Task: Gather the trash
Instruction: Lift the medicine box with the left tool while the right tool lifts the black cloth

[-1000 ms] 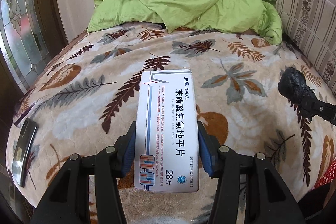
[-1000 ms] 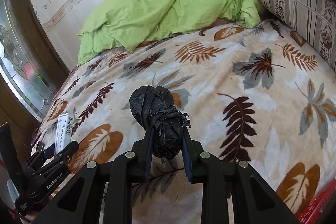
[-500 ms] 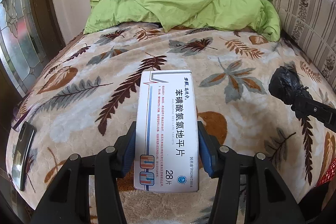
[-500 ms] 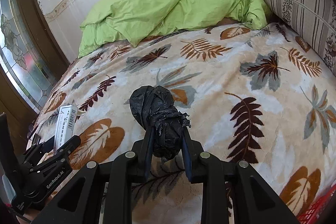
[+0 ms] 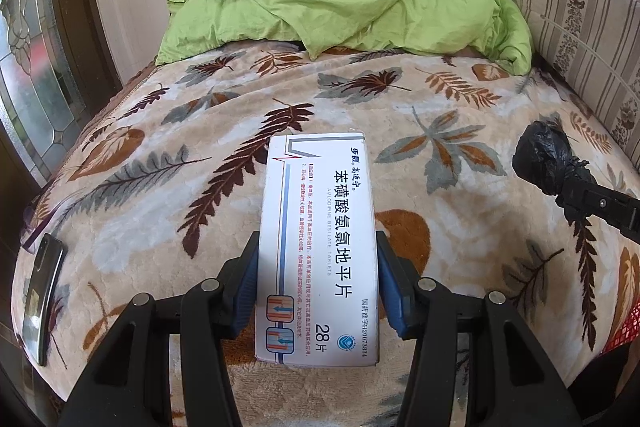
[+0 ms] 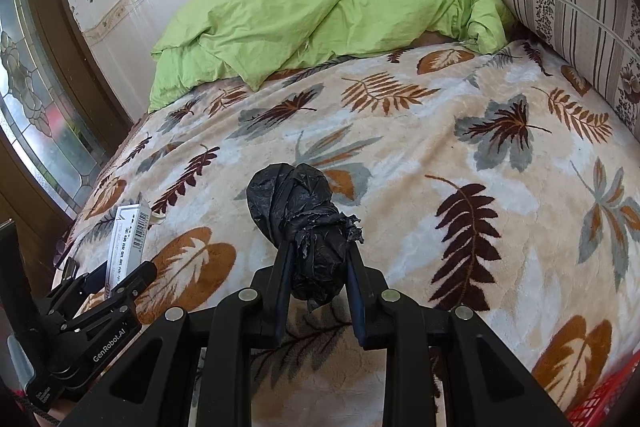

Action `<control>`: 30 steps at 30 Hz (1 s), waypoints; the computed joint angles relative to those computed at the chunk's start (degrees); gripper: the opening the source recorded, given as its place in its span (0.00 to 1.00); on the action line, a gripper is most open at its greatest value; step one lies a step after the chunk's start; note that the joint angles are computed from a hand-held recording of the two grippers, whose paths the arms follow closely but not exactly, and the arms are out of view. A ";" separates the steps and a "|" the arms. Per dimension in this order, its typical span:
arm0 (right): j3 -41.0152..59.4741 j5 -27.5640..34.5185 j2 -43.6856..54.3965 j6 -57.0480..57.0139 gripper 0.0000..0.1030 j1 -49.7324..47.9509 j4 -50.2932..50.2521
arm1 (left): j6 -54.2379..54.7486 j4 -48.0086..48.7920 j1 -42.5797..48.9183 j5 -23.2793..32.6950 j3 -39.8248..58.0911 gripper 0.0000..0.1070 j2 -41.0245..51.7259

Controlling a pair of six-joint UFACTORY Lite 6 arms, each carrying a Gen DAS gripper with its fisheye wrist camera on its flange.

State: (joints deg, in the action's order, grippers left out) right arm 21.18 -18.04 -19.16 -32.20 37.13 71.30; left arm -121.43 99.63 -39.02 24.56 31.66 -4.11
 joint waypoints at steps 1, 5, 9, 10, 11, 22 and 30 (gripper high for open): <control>-0.05 0.01 -0.05 0.07 0.26 0.02 0.00 | -0.24 0.22 -0.04 -0.03 0.00 0.48 0.12; -0.03 0.15 -0.03 0.05 0.26 -0.17 -0.19 | -0.83 0.64 -0.21 0.00 -0.01 0.48 0.37; -0.09 0.19 -0.17 -0.13 0.26 -0.22 -0.05 | -0.90 0.73 -0.20 -0.10 0.05 0.48 0.46; -0.02 0.21 -0.11 -0.11 0.26 -0.22 -0.02 | -1.20 0.89 -0.40 0.01 0.01 0.48 0.59; -0.02 0.21 -0.11 -0.11 0.26 -0.22 -0.02 | -1.32 1.08 -0.36 -0.01 0.07 0.48 0.73; -0.71 0.15 -1.04 -0.25 0.26 -0.49 0.08 | -2.18 2.85 -0.65 -1.03 -0.28 0.48 0.45; -0.67 -1.62 -1.76 -2.87 0.26 1.70 4.15 | -2.22 3.96 -0.45 -1.93 -0.35 0.48 -0.16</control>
State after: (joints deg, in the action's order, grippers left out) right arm 20.51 -19.66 -20.93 -35.08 38.83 75.45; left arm -123.65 103.59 -39.47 22.64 31.31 -4.28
